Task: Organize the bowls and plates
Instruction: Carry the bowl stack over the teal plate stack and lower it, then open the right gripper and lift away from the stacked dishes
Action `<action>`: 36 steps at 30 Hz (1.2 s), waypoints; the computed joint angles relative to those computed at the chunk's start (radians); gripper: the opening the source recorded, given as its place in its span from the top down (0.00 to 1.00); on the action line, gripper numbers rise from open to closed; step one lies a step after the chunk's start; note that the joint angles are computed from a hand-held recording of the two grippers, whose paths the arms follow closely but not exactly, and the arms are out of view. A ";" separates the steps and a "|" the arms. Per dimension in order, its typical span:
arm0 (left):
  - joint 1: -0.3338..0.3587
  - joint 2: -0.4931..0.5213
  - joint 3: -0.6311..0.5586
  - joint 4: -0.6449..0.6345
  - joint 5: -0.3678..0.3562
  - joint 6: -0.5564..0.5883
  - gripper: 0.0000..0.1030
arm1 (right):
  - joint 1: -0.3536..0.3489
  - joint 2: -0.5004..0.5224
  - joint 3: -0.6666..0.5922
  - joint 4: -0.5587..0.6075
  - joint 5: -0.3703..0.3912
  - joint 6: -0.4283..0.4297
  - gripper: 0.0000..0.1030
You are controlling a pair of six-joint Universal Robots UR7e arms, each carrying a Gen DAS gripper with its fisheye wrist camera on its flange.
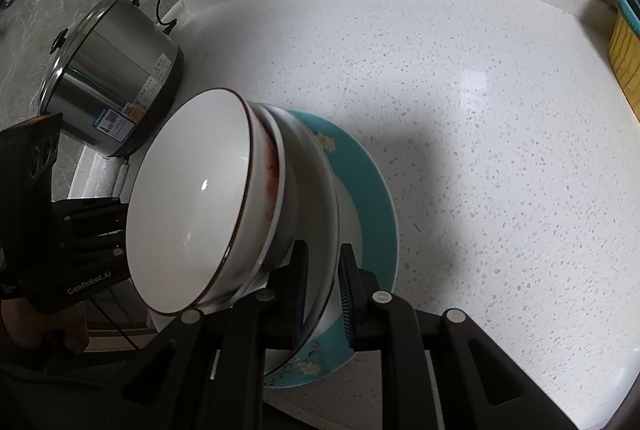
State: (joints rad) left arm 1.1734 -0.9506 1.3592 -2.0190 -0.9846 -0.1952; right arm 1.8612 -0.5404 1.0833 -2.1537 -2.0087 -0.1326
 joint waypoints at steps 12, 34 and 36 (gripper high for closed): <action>-0.003 0.012 0.000 -0.034 0.007 0.030 0.90 | -0.005 0.003 0.009 -0.017 -0.004 0.001 0.84; -0.047 -0.082 0.087 -0.119 0.042 0.039 0.89 | -0.005 -0.123 0.172 -0.153 0.023 0.057 0.60; -0.068 -0.096 0.096 -0.133 0.066 0.057 0.84 | -0.003 -0.171 0.223 -0.190 0.032 0.068 0.51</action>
State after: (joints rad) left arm 1.1050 -1.0469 1.4551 -2.1519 -0.9184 -0.1382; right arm 1.8584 -0.7117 1.3063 -2.3433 -1.9772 -0.0649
